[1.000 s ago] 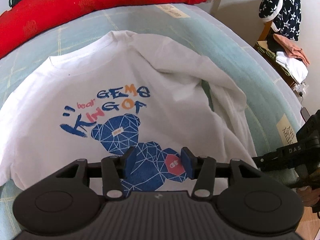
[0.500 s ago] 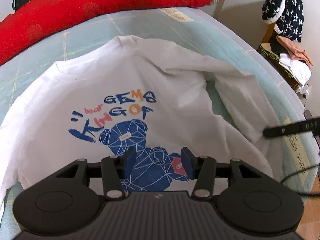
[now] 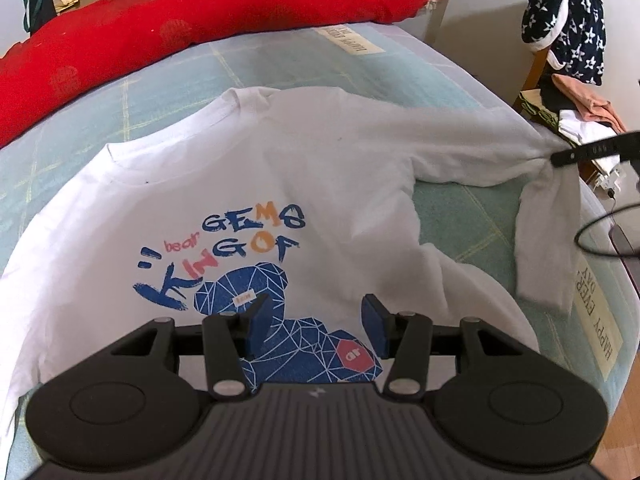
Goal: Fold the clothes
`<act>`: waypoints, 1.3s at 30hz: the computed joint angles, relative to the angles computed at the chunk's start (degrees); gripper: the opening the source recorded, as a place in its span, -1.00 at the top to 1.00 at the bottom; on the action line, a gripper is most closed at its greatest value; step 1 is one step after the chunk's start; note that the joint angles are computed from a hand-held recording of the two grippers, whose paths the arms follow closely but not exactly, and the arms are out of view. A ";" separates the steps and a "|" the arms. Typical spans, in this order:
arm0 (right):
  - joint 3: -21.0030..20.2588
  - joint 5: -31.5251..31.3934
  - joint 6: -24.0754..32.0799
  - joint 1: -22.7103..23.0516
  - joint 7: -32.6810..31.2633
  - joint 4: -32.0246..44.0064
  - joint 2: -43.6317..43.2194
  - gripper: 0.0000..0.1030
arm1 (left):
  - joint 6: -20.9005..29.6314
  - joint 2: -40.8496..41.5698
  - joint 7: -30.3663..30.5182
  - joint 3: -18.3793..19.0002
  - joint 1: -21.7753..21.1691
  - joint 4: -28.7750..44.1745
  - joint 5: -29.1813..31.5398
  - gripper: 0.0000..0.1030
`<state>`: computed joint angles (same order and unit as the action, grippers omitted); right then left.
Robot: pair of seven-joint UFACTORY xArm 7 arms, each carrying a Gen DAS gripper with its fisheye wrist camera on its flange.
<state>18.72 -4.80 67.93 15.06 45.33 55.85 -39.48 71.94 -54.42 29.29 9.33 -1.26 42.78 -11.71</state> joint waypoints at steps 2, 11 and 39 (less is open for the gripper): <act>-0.93 -0.61 -0.56 -0.30 -1.16 -0.55 0.15 0.85 | -0.34 0.25 -0.27 -0.30 -0.04 0.08 -0.16 0.04; -4.07 -0.44 -2.45 -2.09 -4.78 -2.29 1.80 0.54 | -1.59 0.83 -1.77 -1.54 -0.35 0.06 -0.11 0.04; 4.48 27.31 -40.21 12.03 38.88 -44.52 -36.93 0.03 | -2.46 2.36 -3.64 -3.73 -3.66 -0.25 -1.22 0.04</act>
